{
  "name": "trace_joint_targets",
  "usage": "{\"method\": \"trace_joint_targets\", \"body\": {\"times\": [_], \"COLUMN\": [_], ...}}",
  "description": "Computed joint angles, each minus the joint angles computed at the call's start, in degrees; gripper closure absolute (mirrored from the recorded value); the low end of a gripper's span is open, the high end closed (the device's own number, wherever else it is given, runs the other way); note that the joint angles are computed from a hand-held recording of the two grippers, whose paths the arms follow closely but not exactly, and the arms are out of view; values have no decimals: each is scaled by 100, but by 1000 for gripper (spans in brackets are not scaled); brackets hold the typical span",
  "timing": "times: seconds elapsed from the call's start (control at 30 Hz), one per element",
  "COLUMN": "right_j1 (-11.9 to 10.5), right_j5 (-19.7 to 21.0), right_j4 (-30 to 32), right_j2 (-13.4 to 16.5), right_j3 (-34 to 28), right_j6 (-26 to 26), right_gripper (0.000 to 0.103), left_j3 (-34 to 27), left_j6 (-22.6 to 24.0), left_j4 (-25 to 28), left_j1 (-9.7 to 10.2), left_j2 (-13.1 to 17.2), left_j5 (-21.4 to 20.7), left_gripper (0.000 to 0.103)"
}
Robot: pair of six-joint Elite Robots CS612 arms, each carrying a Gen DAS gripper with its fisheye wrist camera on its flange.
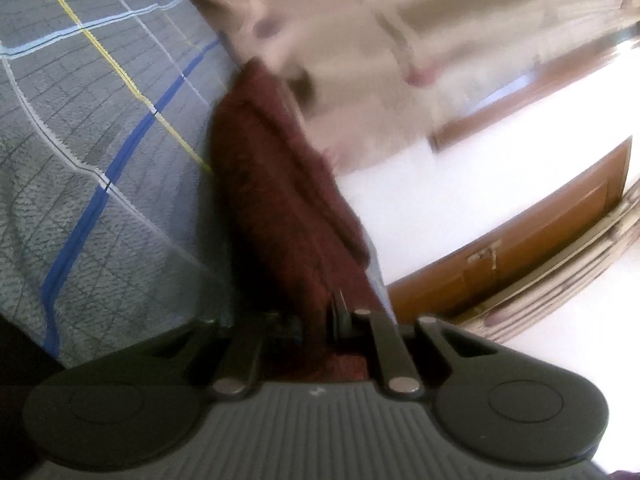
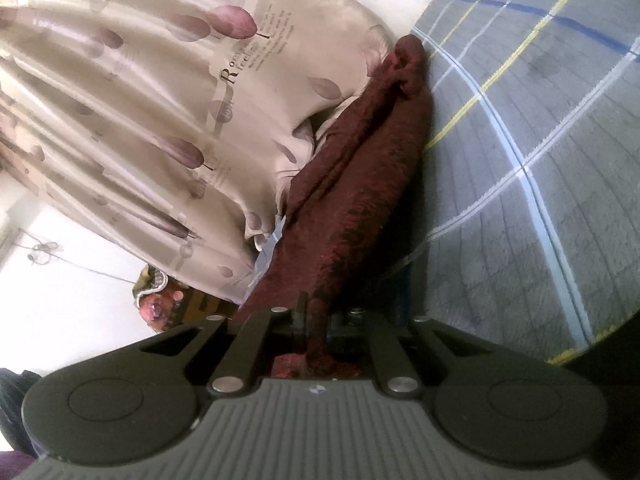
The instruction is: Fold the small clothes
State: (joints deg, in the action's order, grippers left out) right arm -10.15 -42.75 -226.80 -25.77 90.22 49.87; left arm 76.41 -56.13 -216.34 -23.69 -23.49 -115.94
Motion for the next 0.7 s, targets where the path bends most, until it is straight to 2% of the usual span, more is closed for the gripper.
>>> {"method": "trace_joint_targets", "body": {"times": [0.17,0.4,0.53,0.7], "right_j1": [-27,-68,-103,-138], "right_j5": [166,354,331,225], "right_j4": [-227,-474,-400,139], "right_j2": [-26,30,84,162], "right_j3": [-45,-574,-1033,-1644], "right_j6": [294,945,1142,891], "right_gripper": [92,92,92,92], "left_j3": [-83,-742,-1400,-2360], "left_j6": [-35,-183,-180,-24], "left_j4": [-153,-238,7,590], "left_j1": [-10,-34,-12,-3], "left_j2": [-48,88,275,612], "left_j5": [51,286,341,547], "left_gripper": [91,91,91,91]}}
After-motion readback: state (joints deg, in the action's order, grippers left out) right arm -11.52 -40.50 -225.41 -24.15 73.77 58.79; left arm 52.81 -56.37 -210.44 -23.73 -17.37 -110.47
